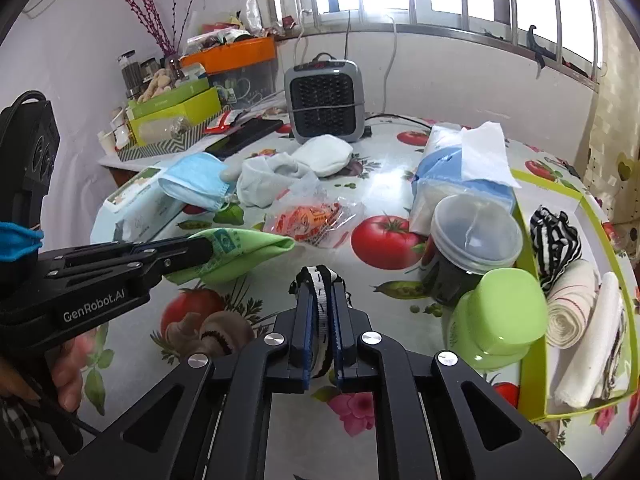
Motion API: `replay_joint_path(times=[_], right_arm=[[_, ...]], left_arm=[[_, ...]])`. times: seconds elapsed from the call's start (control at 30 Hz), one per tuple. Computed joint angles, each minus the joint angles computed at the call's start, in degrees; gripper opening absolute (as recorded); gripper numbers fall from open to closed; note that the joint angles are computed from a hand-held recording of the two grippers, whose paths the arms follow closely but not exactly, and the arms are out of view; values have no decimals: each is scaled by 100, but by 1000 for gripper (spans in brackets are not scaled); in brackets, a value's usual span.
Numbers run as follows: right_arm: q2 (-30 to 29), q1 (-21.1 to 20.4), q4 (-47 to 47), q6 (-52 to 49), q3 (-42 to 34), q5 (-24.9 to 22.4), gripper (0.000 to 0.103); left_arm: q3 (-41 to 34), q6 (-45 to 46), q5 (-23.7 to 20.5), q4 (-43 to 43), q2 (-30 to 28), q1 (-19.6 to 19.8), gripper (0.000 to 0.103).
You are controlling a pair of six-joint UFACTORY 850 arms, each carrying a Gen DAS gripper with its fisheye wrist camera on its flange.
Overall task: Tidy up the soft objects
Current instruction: 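Carry the green cloth with left tool while right tool carries striped cloth to box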
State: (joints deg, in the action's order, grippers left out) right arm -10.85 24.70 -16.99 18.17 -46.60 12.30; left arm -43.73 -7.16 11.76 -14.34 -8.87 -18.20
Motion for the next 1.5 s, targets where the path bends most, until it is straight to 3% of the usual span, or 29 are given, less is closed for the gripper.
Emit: replay_joint_path(times=[0.27, 0.9, 1.03, 1.5], right_arm=[[338, -137, 131, -60, 210, 191, 7], [1150, -892, 1798, -1711, 597, 281, 7], [1244, -1150, 1638, -1566, 615, 271, 7], [906, -1985, 1237, -1171, 267, 143, 7]], left_arm=[[-178, -146, 17, 251, 60, -142, 6], [-1176, 163, -10, 281, -372, -781, 6], [-1477, -120, -98, 536, -561, -881, 6], [-2741, 388, -560, 142, -1544, -1231, 6]])
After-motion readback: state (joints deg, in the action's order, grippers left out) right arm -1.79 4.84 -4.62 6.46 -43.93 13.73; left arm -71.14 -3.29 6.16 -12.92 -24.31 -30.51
